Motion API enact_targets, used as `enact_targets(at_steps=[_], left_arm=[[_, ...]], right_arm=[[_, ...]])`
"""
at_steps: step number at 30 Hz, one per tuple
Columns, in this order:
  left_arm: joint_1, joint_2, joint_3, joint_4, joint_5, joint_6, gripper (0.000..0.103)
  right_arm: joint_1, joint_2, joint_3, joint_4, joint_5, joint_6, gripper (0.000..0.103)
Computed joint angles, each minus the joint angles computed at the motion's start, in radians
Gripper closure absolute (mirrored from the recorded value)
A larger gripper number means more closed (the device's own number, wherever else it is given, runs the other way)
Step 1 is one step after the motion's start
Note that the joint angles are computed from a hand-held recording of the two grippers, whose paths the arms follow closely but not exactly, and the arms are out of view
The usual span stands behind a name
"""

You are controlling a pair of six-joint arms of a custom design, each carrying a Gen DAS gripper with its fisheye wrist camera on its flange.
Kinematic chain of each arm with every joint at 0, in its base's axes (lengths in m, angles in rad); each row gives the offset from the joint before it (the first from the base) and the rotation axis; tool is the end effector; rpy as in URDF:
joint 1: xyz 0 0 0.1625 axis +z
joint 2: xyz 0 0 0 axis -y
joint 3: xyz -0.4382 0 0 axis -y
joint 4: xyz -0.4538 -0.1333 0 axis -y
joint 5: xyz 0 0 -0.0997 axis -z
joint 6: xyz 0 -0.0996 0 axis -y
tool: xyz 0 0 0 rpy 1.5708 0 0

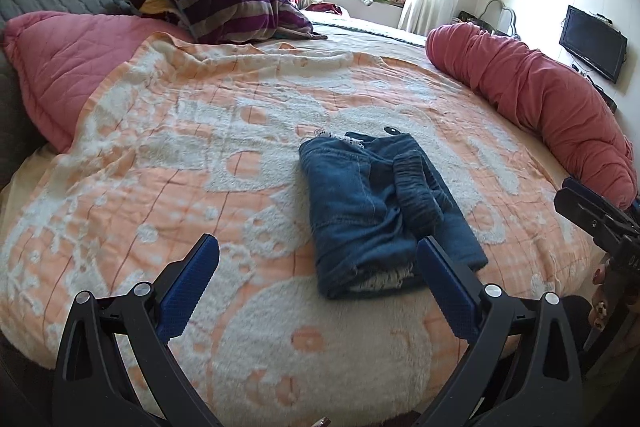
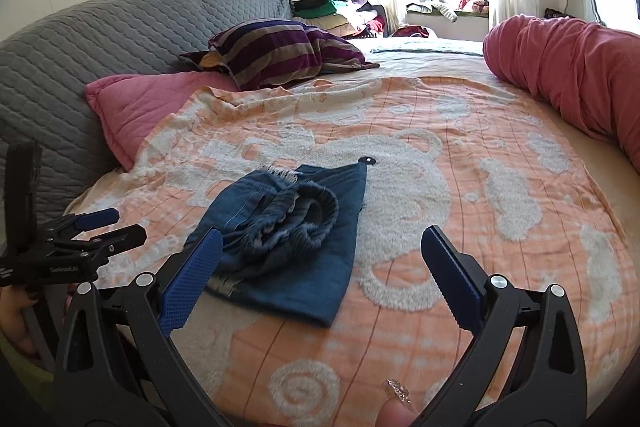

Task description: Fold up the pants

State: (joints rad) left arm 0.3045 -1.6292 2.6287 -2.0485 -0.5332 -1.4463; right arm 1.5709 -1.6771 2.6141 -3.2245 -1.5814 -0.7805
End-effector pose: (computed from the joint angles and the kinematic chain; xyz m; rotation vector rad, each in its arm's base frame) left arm -0.2024 -0.2932 0.1246 0.1365 2.2256 -1.1045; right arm 0.1323 -0.3628 0.2230 1.0256 -2.5070 0.9327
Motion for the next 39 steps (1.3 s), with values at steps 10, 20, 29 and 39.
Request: enact_targets(at_steps=[10, 20, 29, 39], left_arm=[[-0.072, -0.031, 0.042, 0.049, -0.091, -0.123, 0.004], [-0.058, 0.058, 0.055, -0.078, -0.122, -0.088, 0.004], [-0.040, 0.079, 0.052, -0.103, -0.117, -0.079, 0.004], [-0.041, 0.083, 0.044, -0.079, -0.115, -0.090, 0.004]], right_arm=[[-0.037, -0.072, 0.070, 0.060, -0.027, -0.041, 0.009], [-0.071, -0.068, 0.085, 0.055, -0.031, -0.048, 0.009], [-0.072, -0.029, 0.084, 0.032, -0.050, -0.065, 0.009], [-0.074, -0.027, 0.085, 0.027, -0.047, -0.062, 0.009]])
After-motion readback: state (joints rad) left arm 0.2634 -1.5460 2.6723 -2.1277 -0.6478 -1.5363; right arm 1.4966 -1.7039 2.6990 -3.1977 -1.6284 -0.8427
